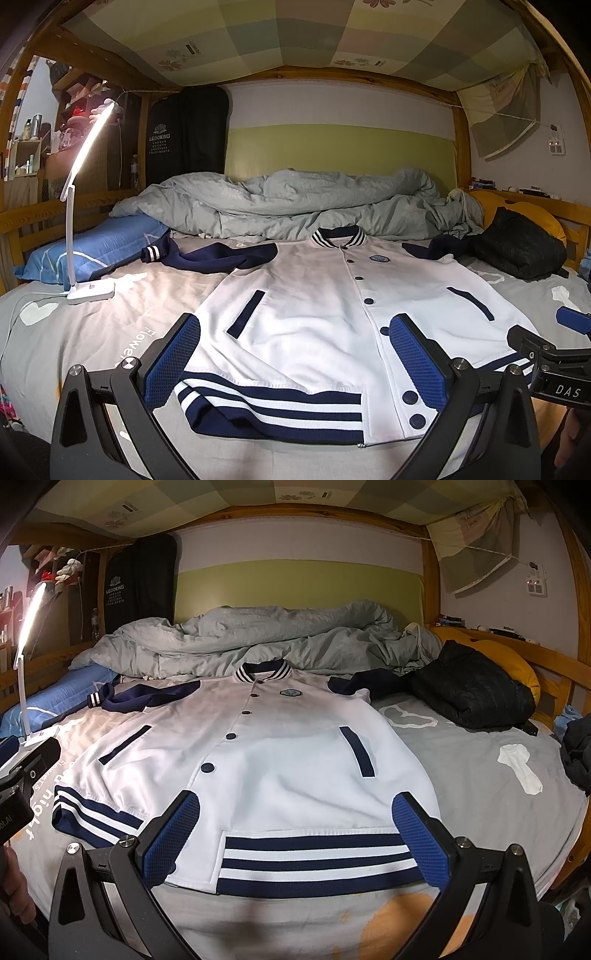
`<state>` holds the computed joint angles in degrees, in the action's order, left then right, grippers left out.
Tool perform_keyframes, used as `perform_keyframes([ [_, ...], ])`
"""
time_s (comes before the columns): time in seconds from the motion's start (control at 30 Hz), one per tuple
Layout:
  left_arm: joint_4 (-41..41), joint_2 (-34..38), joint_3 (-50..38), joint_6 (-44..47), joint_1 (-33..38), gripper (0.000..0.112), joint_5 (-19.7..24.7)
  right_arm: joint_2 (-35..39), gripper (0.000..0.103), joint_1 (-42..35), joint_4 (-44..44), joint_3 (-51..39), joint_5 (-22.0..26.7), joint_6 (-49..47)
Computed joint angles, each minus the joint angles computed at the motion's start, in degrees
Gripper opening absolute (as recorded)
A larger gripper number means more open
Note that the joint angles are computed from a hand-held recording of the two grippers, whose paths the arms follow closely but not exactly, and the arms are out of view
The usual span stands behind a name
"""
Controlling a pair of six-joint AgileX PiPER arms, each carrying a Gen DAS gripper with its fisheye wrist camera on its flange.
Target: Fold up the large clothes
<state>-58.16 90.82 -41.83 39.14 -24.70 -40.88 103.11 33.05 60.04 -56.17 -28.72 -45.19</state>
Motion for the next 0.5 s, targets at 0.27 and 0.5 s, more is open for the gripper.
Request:
perform_keyframes([
  [0.27, 2.51, -0.02, 1.44, -3.00, -0.90, 0.103, -2.36, -0.70, 0.103, -0.05, -4.12, 1.98, -0.74, 3.60],
  [0.5, 4.35, 0.55, 2.82, -5.04, -2.47, 0.103, -6.74, -0.68, 0.103, 0.22, -3.04, 1.73, -0.75, 2.25],
])
